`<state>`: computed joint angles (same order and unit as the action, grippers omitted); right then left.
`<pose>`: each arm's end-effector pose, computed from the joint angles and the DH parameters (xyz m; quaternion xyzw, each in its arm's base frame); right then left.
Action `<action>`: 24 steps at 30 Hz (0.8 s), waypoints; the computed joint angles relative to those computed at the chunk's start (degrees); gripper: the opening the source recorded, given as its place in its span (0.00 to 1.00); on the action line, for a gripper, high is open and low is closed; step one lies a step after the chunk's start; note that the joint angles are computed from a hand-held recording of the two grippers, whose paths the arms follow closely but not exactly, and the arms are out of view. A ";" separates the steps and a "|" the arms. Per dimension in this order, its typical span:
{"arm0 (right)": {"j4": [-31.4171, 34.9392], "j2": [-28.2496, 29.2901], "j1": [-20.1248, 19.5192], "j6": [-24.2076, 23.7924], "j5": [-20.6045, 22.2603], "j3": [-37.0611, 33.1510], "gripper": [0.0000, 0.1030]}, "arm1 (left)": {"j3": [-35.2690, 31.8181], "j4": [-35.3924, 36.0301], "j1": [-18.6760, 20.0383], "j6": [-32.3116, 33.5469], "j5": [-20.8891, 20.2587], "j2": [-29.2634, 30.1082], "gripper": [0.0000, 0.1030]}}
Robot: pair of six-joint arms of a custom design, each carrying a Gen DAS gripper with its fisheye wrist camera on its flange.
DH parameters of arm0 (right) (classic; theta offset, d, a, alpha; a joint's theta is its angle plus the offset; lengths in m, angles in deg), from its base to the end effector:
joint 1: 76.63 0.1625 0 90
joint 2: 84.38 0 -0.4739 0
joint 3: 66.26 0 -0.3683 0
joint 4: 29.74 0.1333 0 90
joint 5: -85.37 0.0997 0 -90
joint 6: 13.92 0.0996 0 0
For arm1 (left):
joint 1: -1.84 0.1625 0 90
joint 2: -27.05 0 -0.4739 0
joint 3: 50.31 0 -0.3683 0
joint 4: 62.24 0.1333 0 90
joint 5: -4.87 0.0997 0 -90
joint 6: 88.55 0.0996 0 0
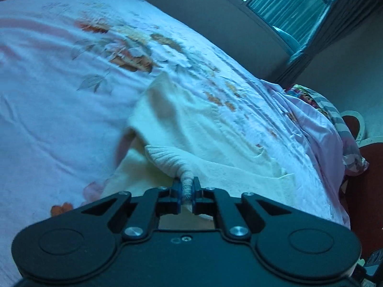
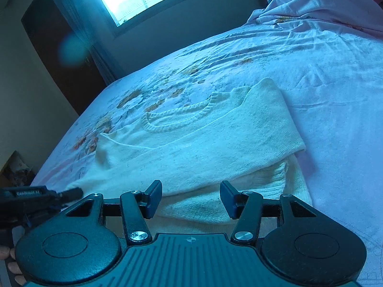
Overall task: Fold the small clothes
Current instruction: 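Close the left gripper on the cuff of the other sleeve, then fold the held sleeve across the sweater body and open the left gripper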
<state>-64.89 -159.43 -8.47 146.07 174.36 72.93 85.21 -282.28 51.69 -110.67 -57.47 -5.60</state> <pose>0.0057 -0.3488 0.1535 -0.0093 -0.8615 0.4768 0.1742 -0.1503 -0.4566 0.0262 0.0924 0.9410 -0.3154 0.0810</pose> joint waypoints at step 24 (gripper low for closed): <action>-4.08 9.76 6.52 -14.91 22.98 -10.15 0.52 | -2.77 8.99 -0.42 5.16 5.01 0.08 0.21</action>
<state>-68.97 -149.67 -1.96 131.16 197.34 62.78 82.44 -273.29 51.27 -105.51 -52.46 -5.52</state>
